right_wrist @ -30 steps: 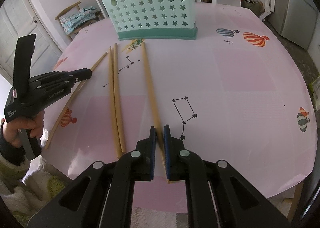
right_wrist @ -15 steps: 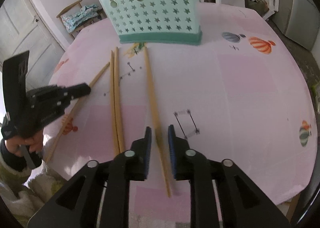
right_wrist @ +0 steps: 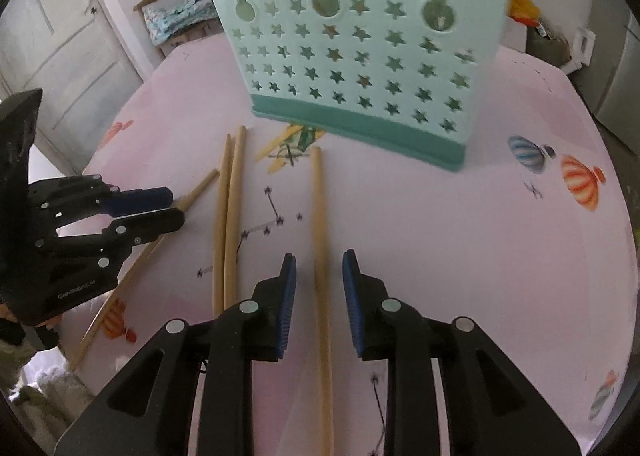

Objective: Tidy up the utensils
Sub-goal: 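Lift both held chopsticks up over the mint holder, then lower the left gripper's chopstick into the holder and open the left gripper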

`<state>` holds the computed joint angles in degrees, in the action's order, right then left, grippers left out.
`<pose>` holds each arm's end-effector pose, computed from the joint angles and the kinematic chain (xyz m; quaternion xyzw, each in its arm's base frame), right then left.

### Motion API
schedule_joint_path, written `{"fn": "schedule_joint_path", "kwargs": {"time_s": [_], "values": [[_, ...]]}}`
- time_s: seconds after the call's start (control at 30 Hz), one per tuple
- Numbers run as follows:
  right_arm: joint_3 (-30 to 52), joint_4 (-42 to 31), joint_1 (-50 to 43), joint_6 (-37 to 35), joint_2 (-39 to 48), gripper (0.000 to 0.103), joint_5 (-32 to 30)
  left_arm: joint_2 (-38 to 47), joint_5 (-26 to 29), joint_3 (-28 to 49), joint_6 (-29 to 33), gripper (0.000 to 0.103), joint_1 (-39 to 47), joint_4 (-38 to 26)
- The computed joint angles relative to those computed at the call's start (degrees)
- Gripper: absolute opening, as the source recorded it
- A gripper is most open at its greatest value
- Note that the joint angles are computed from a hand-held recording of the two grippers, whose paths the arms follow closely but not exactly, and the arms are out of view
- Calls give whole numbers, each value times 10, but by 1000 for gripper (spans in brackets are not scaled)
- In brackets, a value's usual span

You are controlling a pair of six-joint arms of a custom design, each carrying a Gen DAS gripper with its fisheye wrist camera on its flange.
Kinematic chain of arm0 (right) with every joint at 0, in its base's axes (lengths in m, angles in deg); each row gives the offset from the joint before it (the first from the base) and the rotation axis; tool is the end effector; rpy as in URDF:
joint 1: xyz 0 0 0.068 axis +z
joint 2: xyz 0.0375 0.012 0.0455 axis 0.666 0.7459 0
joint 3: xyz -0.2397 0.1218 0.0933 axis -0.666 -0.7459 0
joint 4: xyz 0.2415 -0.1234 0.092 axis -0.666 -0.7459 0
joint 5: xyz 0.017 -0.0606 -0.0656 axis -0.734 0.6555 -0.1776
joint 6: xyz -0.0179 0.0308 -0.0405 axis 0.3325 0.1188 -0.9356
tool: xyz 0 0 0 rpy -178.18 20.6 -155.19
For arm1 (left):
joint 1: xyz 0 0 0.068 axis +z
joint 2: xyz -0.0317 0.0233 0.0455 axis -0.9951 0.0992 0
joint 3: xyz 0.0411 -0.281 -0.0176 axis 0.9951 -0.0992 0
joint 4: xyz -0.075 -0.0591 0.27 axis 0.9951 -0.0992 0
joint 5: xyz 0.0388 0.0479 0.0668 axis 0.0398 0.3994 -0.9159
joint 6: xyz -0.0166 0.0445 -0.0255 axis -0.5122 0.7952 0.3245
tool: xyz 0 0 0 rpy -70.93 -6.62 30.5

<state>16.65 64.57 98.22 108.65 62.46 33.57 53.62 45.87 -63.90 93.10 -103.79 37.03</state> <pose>0.1647 0.2314 0.1684 -0.0702 0.9573 0.1071 0.2590 0.1603 -0.0632 0.1676 0.2711 0.9159 -0.1039 0.2771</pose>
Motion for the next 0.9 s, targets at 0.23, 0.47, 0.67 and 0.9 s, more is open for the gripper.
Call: {"fn": "schedule_joint_path", "kwargs": {"time_s": [0.23, 0.47, 0.67, 0.9], "values": [[46, -3, -5, -48, 51, 7, 9, 23, -14, 5, -17, 5, 1, 28], [4, 28, -3, -14, -19, 7, 33, -23, 69, 20, -5, 4, 87, -7], [-35, 15, 42, 23, -165, 7, 141, -103, 196, 62, 24, 4, 191, -74], [-45, -2, 106, 53, -285, 7, 253, -158, 359, 115, 31, 4, 302, -129]]}}
